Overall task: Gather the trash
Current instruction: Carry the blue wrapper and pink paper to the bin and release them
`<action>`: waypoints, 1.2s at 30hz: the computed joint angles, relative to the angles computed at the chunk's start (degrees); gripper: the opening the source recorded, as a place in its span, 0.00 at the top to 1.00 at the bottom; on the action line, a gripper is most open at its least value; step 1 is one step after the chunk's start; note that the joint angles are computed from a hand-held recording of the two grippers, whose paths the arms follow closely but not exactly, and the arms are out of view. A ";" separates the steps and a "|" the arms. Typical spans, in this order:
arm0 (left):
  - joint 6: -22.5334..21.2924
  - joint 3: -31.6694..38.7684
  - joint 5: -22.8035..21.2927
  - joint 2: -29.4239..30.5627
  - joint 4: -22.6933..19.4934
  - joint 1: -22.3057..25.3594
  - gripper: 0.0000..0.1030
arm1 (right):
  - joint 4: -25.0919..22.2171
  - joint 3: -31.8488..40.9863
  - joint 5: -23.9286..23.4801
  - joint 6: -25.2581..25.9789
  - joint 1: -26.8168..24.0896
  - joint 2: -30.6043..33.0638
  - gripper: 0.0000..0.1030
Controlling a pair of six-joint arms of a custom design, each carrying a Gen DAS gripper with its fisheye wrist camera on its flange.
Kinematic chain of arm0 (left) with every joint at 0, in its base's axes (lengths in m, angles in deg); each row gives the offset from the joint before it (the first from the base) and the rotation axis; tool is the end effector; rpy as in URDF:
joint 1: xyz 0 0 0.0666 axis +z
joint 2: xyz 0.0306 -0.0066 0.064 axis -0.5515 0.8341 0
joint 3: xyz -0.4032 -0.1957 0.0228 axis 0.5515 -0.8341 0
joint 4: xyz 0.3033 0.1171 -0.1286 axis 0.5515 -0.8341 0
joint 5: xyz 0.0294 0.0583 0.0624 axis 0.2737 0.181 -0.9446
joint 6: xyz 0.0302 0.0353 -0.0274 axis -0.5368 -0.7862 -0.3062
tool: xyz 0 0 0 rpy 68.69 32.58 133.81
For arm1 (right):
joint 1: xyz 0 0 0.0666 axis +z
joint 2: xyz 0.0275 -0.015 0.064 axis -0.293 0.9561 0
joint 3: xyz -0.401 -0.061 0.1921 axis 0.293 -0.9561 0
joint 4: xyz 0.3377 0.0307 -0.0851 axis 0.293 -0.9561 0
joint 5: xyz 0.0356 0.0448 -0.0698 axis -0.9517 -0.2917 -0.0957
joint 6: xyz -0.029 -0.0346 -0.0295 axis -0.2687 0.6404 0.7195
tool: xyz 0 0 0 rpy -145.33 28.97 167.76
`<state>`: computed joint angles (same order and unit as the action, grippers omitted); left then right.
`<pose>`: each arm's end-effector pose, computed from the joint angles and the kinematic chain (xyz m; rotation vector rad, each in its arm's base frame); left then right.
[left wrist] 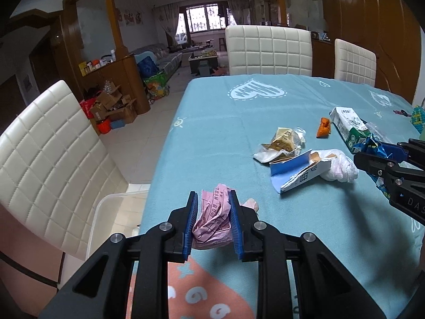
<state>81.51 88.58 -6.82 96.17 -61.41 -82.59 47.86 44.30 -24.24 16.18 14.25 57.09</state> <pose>0.3120 -0.3356 0.3197 0.3996 2.2775 0.0040 0.2967 0.1659 0.3335 -0.0810 2.3678 0.0135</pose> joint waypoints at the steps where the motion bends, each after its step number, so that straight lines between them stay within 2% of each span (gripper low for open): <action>1: -0.02 -0.32 -0.13 -0.32 0.13 0.13 0.77 | -0.02 0.41 0.03 0.27 0.48 0.32 0.66; 10: 0.77 -4.25 -1.84 -3.40 1.26 2.43 0.77 | 0.10 5.22 -0.73 3.94 4.72 5.07 0.66; 21: 3.23 -7.84 -3.77 -4.64 0.51 8.37 0.77 | 0.05 14.38 -1.55 9.49 8.48 13.34 0.66; 24: 2.85 -8.61 -2.43 -4.77 1.33 10.58 0.76 | 0.24 16.40 -2.39 10.00 8.99 15.20 0.65; 25: 3.09 -8.80 -2.53 -4.89 1.45 10.92 0.74 | 0.28 16.87 -2.67 10.04 9.09 15.67 0.65; 27: 4.14 -9.44 -2.36 -5.42 1.86 11.86 0.46 | -0.15 18.19 -2.81 10.00 9.38 16.84 0.65; 28: 4.77 -9.82 -2.38 -5.70 2.28 12.26 0.23 | -0.36 18.91 -2.92 10.10 9.46 17.43 0.65; 29: 5.26 -10.73 -3.21 -6.23 3.77 12.47 0.18 | -0.51 19.67 -2.98 10.32 9.61 18.05 0.65; 30: 5.20 -11.34 -3.93 -6.54 4.66 12.57 0.18 | -0.51 19.96 -2.95 10.50 9.74 18.32 0.65; 34: 4.46 -12.05 -6.28 -6.56 3.74 12.61 0.18 | -0.89 22.40 -2.89 11.66 10.48 20.47 0.65; 36: 5.01 -12.84 -6.05 -6.85 3.38 13.11 0.18 | -1.28 23.61 -3.19 11.88 10.86 21.54 0.65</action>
